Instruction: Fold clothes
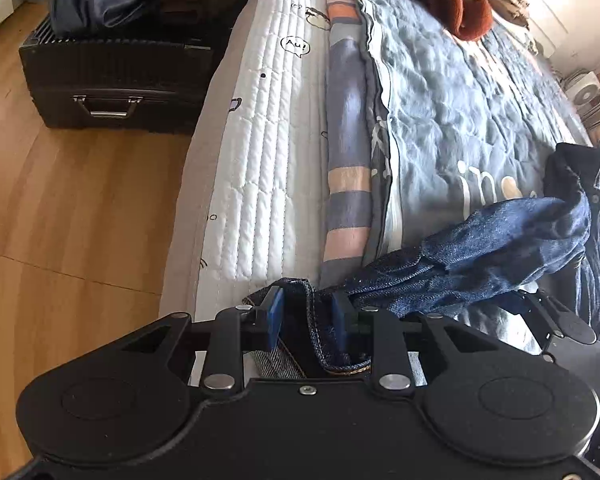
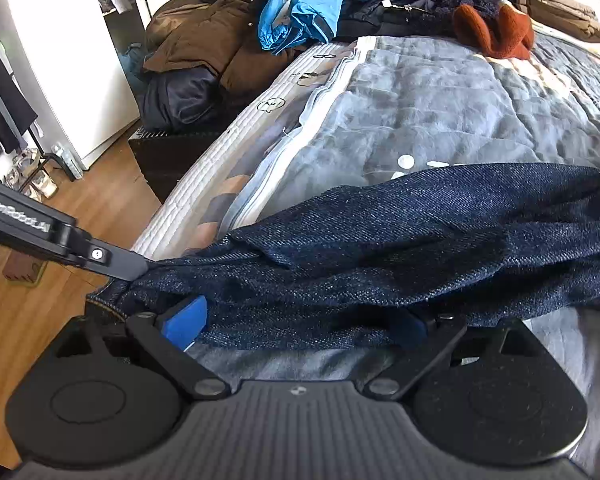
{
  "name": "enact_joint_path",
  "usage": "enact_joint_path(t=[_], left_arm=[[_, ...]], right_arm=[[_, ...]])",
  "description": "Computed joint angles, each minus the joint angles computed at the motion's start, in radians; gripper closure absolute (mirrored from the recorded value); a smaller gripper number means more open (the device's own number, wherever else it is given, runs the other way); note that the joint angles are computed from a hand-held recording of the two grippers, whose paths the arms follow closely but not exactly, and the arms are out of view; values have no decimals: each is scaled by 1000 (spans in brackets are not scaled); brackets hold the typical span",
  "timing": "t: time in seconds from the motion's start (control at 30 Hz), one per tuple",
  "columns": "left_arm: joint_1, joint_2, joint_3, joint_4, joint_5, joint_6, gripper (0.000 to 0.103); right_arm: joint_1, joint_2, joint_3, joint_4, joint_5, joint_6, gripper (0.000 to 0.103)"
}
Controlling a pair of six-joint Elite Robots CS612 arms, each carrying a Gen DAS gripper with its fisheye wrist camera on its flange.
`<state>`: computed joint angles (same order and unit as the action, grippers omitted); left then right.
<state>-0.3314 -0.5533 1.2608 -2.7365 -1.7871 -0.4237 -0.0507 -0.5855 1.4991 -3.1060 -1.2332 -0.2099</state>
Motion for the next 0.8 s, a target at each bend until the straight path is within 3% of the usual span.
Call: enact_joint_path(t=[0.13, 0.33, 0.5, 0.6, 0.7, 0.8], left_arm=[[1, -9, 25, -40, -15, 14, 96], [-4, -29, 90, -157, 6, 55, 98], [8, -35, 134, -241, -21, 55, 99], [6, -41, 152, -266, -18, 80, 99], [9, -49, 177, -295, -27, 90, 99], [13, -55, 198, -319, -29, 90, 100]], right_arm=[[0, -1, 1, 3, -1, 2, 8], [-4, -24, 9, 49, 14, 15, 8], [-11, -56, 32, 16, 68, 9, 9], [-5, -45, 4, 22, 120, 36, 8], [22, -18, -46, 90, 40, -18, 8], [33, -3, -57, 93, 2, -59, 8]])
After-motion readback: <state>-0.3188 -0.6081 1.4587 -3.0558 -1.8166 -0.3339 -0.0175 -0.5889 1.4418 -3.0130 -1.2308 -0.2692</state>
